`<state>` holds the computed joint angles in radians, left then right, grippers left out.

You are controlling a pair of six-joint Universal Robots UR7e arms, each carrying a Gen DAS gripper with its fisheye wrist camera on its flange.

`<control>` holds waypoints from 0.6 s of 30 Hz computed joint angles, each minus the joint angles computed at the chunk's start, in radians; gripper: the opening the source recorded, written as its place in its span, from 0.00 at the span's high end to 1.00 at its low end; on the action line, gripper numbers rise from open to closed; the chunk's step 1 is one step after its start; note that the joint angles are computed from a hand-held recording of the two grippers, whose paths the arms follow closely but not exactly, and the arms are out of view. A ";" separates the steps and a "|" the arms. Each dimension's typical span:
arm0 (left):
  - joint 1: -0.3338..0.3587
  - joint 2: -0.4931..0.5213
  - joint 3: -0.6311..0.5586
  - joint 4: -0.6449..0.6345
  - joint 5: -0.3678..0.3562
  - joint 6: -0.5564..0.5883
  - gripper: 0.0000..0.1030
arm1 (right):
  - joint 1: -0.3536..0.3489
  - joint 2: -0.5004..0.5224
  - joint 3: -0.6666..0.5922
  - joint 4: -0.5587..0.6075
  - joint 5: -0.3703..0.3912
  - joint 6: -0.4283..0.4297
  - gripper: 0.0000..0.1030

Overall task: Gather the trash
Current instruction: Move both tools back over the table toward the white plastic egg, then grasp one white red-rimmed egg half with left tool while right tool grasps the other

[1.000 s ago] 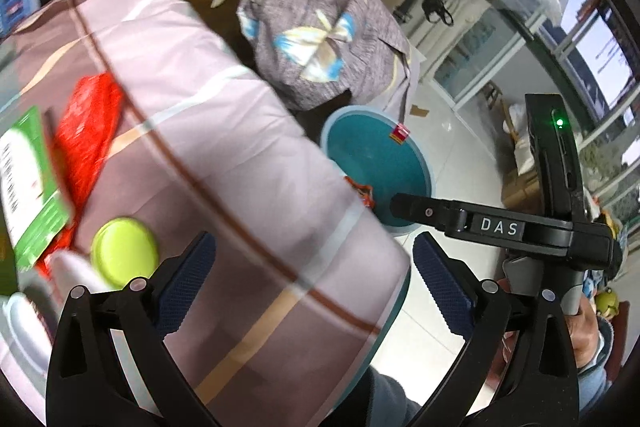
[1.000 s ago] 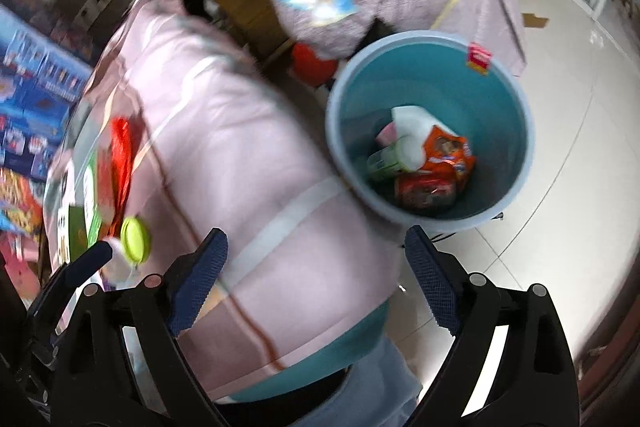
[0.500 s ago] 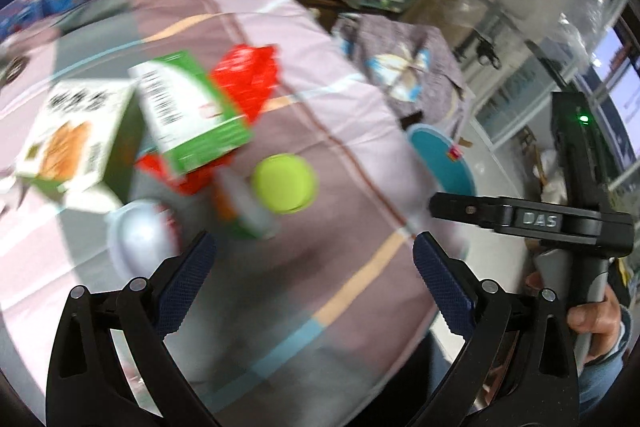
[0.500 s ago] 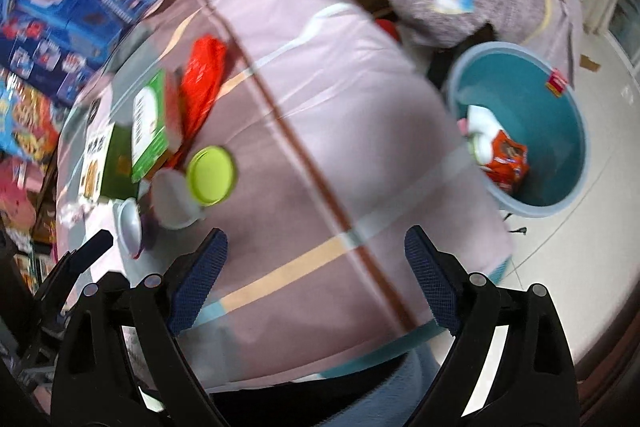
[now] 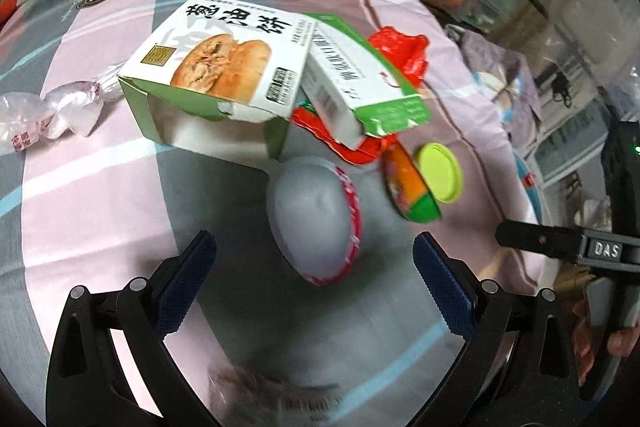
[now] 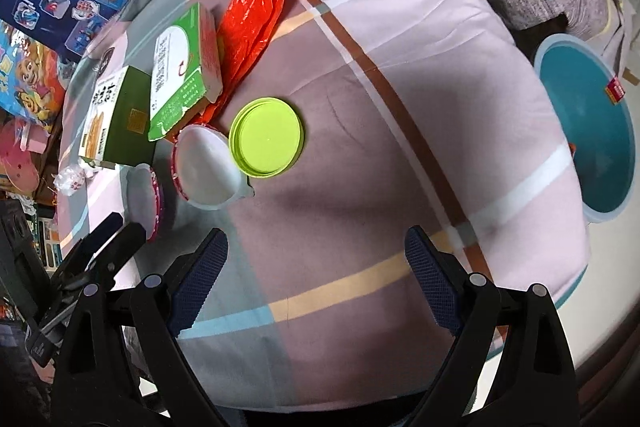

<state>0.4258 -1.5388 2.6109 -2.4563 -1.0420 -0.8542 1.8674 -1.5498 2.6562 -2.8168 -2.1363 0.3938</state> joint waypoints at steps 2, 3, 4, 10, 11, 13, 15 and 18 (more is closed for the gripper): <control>0.017 0.025 -0.007 -0.018 0.007 0.008 0.04 | -0.012 0.008 -0.003 -0.003 0.002 -0.002 0.16; 0.025 0.035 -0.008 -0.030 0.005 0.015 0.04 | -0.017 0.011 -0.004 -0.003 0.003 -0.003 0.16; 0.033 0.052 -0.011 -0.047 0.001 0.024 0.04 | -0.022 0.014 -0.006 -0.003 0.004 -0.002 0.16; 0.053 0.126 -0.041 -0.056 -0.003 0.055 0.10 | -0.032 0.032 -0.025 -0.004 0.023 -0.002 0.16; 0.053 0.130 -0.045 -0.053 0.006 0.061 0.18 | -0.026 0.040 -0.031 -0.005 0.024 -0.003 0.16; 0.051 0.128 -0.048 -0.039 0.022 0.067 0.38 | -0.019 0.063 -0.047 -0.011 0.034 -0.006 0.16; 0.062 0.111 -0.045 -0.037 0.018 0.075 0.49 | -0.012 0.092 -0.064 -0.024 0.057 -0.014 0.16; 0.073 0.063 -0.030 -0.033 -0.004 0.084 0.49 | -0.005 0.126 -0.079 -0.048 0.093 -0.030 0.16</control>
